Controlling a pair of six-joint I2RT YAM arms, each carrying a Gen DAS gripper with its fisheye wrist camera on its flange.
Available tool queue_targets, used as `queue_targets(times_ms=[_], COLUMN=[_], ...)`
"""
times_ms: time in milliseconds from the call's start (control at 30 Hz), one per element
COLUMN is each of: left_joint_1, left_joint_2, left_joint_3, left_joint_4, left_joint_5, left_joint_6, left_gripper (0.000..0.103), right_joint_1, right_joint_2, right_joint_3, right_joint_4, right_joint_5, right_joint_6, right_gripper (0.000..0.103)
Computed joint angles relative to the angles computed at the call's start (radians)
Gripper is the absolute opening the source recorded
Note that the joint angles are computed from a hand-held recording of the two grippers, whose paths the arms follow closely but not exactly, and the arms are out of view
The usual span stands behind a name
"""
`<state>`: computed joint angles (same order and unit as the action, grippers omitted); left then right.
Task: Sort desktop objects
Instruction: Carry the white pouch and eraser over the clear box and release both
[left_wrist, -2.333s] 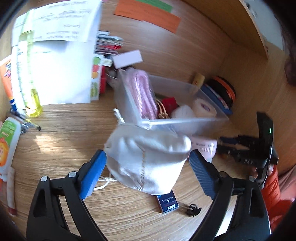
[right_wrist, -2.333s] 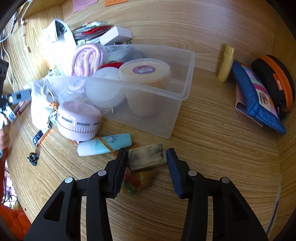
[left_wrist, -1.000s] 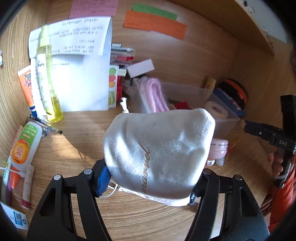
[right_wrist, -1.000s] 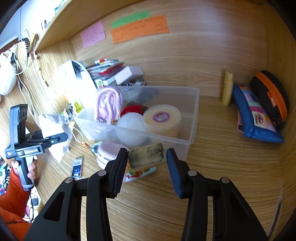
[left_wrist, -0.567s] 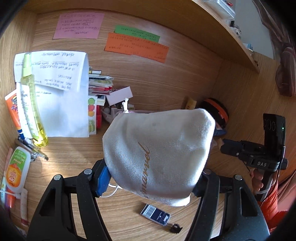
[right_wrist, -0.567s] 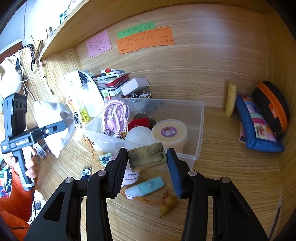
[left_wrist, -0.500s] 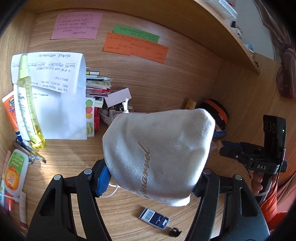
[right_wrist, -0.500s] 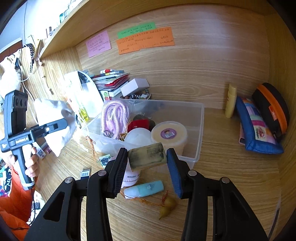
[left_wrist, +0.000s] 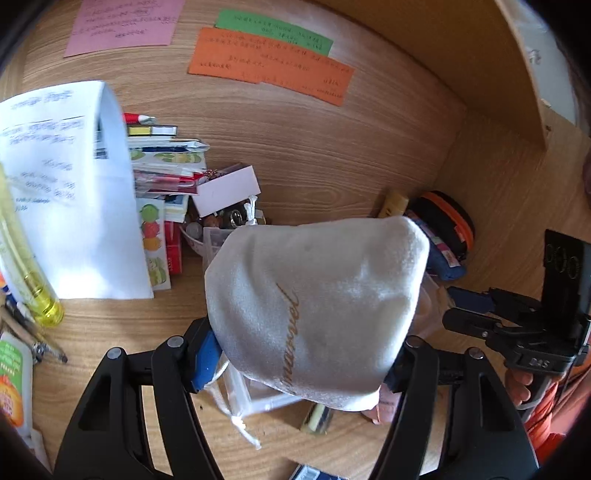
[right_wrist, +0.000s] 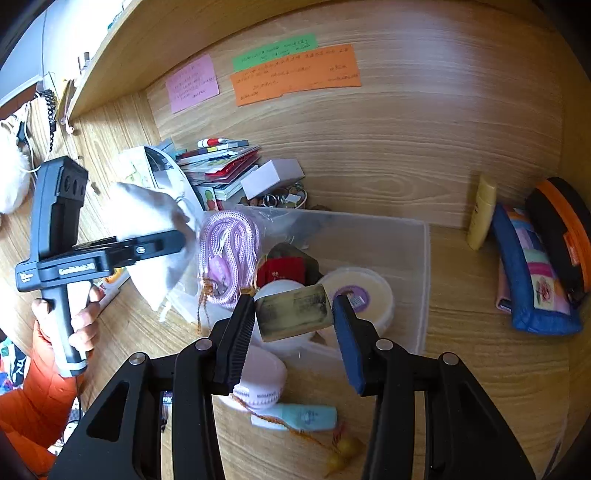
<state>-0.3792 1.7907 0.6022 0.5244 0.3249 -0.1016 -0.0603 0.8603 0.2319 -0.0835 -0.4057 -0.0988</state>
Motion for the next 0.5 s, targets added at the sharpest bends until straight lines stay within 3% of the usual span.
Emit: queue_targets(times_ms=[267,500], left_joint_1=[-0.061,-0.009], left_joint_2=[0.056,0.116], left_joint_3=[0.046,0.075], left_joint_4=[0.053,0.013], left_joint_5=[-0.122,-0.007], left_joint_6=[0.009,0.038], left_gripper=[0.067,0.068], right_joint_1=[0.157,0.243], right_joint_2=[0.189,0.344], right_joint_3=[0.100,0.124], right_joint_4=[0.089,0.211], right_joint_5=[0.128,0.127], right_joint_6=[0.016,0.052], right_gripper=[0.040,0.040])
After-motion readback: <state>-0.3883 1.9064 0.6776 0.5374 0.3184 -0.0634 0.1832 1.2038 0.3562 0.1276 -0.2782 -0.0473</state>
